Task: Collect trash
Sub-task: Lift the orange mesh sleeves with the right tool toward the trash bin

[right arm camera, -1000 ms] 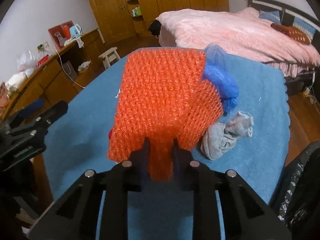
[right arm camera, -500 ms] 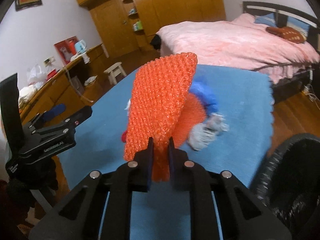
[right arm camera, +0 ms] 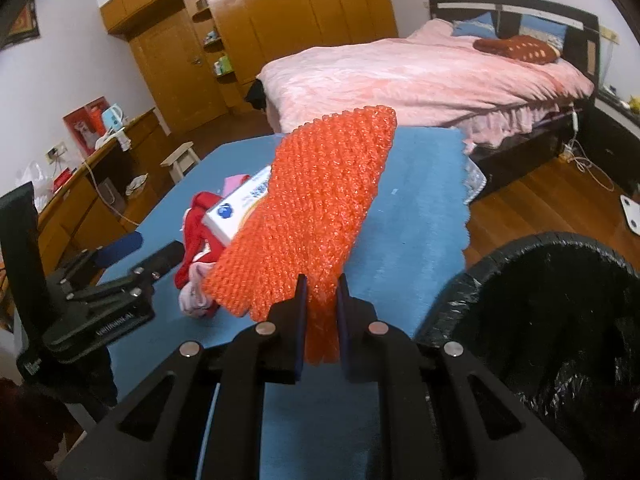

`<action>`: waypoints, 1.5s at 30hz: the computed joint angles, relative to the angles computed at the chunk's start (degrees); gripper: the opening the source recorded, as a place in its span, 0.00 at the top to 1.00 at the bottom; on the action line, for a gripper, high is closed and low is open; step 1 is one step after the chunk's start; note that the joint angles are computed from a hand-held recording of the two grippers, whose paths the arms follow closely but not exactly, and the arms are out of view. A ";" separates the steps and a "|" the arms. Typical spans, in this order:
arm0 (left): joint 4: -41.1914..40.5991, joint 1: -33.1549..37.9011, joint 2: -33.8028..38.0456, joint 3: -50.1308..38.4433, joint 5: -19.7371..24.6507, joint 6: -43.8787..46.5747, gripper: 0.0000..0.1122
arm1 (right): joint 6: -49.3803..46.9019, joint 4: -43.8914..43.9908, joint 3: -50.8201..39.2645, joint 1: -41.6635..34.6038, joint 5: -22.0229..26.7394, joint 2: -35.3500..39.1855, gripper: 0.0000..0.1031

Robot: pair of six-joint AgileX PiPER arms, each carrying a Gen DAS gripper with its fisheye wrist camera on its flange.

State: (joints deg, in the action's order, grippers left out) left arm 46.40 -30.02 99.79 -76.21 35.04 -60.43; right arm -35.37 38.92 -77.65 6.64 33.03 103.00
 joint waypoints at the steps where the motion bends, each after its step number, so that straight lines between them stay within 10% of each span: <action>1: -0.83 -0.01 1.13 -0.86 -0.58 1.01 0.37 | 0.34 -0.24 -0.01 -0.30 -0.01 0.34 0.88; 11: -8.07 -0.53 10.14 -8.24 -1.14 8.92 0.52 | 1.08 -1.25 -0.26 -2.18 0.17 1.76 0.88; 20: -13.04 -1.01 12.98 -12.21 0.73 14.60 0.87 | 0.65 -0.30 0.57 -3.68 0.78 1.01 0.87; 45: -10.25 -9.93 5.25 -17.65 3.80 13.57 0.89 | -5.48 4.23 10.20 -14.74 2.15 -13.42 0.87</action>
State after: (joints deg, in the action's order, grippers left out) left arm 36.16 -39.95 105.04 -93.86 38.84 -46.86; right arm -40.85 43.15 -67.45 -8.10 35.18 89.59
